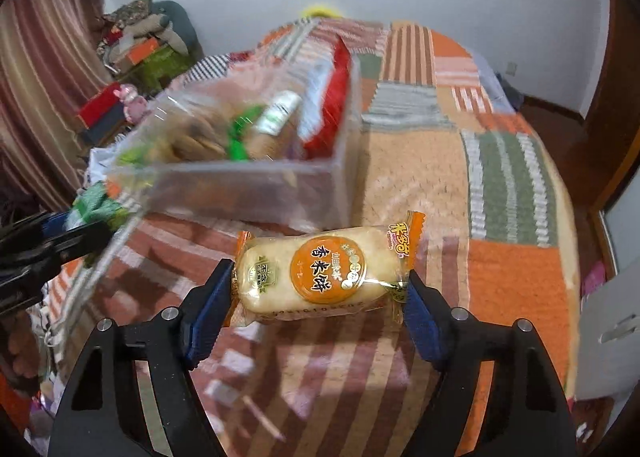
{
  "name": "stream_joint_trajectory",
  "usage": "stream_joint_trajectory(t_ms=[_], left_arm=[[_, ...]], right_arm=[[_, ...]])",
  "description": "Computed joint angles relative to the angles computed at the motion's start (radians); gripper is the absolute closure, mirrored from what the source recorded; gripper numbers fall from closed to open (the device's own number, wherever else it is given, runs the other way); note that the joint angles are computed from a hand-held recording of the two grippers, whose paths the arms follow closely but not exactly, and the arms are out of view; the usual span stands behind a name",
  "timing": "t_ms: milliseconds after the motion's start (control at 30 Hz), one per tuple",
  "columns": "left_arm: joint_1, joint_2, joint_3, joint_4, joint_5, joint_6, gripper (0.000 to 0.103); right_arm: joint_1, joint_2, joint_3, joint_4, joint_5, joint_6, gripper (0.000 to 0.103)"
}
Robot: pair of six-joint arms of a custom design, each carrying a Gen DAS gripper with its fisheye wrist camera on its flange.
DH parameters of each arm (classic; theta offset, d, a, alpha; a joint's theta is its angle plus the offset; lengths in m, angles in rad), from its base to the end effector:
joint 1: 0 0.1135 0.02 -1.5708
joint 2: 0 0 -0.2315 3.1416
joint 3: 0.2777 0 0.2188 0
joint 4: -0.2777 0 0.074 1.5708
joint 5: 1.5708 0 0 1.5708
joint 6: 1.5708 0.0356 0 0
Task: Organize snacks
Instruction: 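Drop the green packet into the box with left tool while right tool places the cream bread in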
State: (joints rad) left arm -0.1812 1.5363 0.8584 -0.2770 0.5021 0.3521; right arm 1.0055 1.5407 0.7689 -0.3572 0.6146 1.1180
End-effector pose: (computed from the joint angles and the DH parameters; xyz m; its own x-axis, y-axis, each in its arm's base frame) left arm 0.2667 -0.0663 0.1737 -0.6048 0.4182 -0.6777 0.6819 0.7116 -0.1695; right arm 0.1511 0.1999 0.1479 -0.7135 0.2468 -0.6558 0.1914 0.9690 0.1564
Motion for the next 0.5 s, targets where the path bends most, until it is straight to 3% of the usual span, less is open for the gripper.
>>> stream_joint_trajectory(t_ms=[133,500], left_arm=[[0.031,-0.027,0.045,-0.028,0.024,-0.006,0.058],[0.045,0.085,0.190,0.014,0.004,-0.067,0.058]], right_arm=[[0.027,-0.042,0.056,-0.046,0.062,-0.022,0.027],[-0.057,0.006,0.158,0.078,0.103,-0.174,0.027]])
